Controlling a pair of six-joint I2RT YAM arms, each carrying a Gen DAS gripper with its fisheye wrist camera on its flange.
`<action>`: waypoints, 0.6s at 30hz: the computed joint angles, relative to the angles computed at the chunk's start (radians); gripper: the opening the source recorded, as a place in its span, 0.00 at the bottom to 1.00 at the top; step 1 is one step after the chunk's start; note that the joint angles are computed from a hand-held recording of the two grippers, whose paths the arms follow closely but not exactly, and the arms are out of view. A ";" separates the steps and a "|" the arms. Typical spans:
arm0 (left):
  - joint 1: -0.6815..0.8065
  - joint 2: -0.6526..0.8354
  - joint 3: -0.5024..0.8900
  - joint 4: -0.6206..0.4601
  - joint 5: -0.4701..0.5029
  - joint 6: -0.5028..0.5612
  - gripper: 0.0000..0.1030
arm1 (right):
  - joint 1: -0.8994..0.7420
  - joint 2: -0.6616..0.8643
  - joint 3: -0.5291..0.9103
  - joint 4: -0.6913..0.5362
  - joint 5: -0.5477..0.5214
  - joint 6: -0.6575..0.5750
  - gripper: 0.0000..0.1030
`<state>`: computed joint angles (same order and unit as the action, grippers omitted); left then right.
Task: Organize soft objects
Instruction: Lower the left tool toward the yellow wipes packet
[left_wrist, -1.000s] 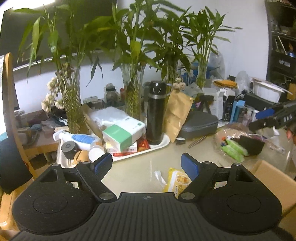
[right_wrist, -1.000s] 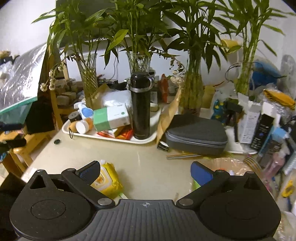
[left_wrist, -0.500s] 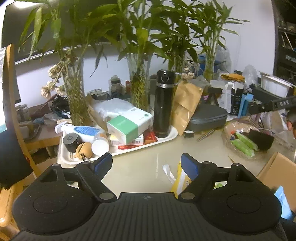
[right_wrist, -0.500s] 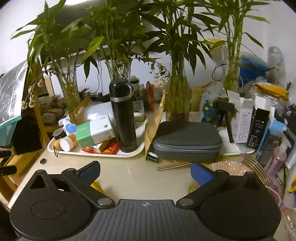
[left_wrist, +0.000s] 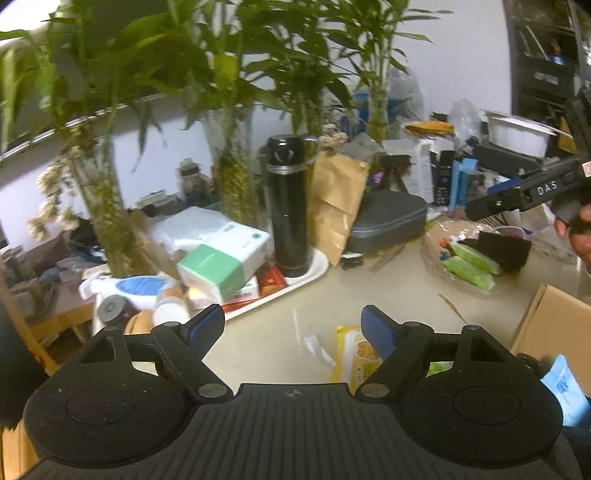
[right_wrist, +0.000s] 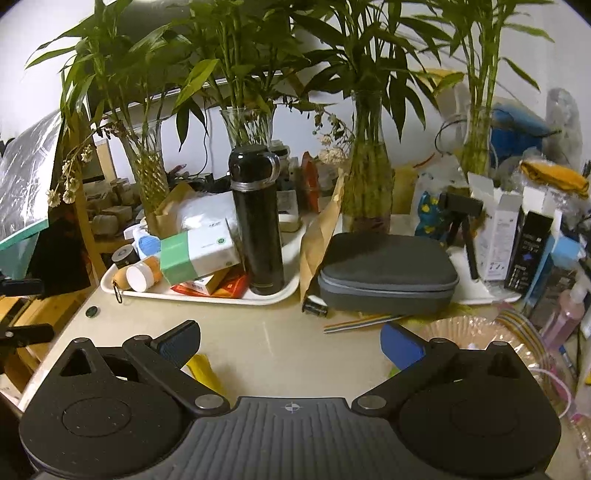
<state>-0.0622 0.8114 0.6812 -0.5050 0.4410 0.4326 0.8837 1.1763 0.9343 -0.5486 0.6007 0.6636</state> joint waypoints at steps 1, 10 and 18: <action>-0.012 0.024 0.010 -0.002 0.002 0.012 0.79 | -0.003 0.002 0.000 0.002 -0.008 0.001 1.00; -0.064 0.332 0.140 -0.054 0.056 0.143 0.79 | -0.012 0.035 0.009 -0.026 -0.040 -0.031 1.00; -0.099 0.554 0.232 -0.080 0.069 0.168 0.79 | -0.053 0.043 -0.003 -0.015 -0.079 -0.041 1.00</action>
